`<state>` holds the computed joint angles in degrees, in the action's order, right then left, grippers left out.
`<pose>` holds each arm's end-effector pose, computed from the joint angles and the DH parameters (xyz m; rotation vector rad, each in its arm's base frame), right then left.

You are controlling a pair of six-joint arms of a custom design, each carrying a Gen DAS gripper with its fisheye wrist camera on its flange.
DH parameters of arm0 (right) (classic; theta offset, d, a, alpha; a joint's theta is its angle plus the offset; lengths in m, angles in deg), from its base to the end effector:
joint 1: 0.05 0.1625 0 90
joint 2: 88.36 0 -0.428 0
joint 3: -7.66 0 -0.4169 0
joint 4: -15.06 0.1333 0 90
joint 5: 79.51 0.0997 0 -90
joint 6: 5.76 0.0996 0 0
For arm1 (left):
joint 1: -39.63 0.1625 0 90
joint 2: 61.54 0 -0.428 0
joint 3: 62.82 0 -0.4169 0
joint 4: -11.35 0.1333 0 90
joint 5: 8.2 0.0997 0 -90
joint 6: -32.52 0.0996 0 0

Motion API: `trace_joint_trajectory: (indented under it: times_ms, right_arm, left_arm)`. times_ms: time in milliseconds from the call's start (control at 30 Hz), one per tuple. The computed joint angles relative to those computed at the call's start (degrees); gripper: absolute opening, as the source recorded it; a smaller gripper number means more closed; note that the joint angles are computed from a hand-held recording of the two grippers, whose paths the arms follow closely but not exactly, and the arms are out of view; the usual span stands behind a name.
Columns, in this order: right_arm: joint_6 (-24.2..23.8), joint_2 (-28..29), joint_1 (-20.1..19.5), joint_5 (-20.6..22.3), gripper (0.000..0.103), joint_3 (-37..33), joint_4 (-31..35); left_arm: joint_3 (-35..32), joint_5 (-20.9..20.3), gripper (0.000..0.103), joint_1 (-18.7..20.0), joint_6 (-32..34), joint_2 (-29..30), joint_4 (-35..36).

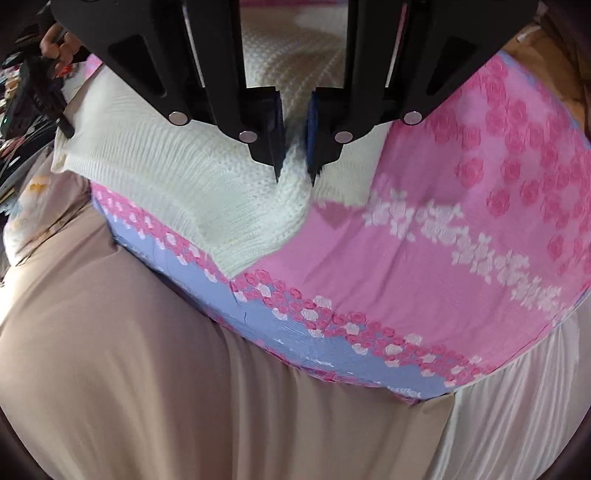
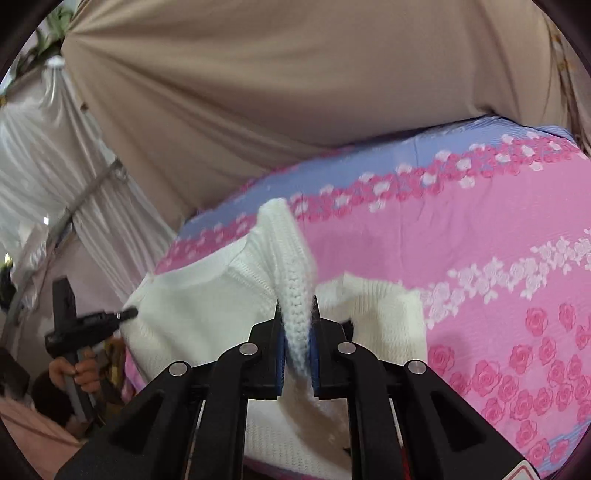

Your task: Fold small clothes

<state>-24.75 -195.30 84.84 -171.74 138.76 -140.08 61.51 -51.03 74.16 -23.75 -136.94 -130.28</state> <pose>0.0936 -0.4062 0.3915 0.3162 -2.7654 1.0059 -0.2822 -0.4447 0.1994 -0.0441 2.5519 -0.9561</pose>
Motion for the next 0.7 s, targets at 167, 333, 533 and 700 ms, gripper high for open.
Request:
trace_joint_trajectory:
  times_ms: [167,333,533,700]
  right_arm:
    - [5.6,14.6,-3.8,-6.0,0.010,-7.6,-4.3]
    - [12.0,19.4,-6.2,-13.8,0.020,-7.2,-5.2]
    - [6.4,10.5,3.1,-18.2,0.027,0.1,-6.1]
    - [4.6,19.4,8.3,-15.3,0.020,1.1,5.2]
  left_arm:
    - [-8.6,-3.6,0.012,8.6,1.1,12.9,9.7]
    - [-5.6,-0.2,0.027,3.2,-6.6,10.3,16.1]
    - [-3.4,-6.3,0.039,-2.1,-7.1,9.1,13.5]
    - [-4.6,-10.5,0.038,1.0,-7.8,14.5,14.8]
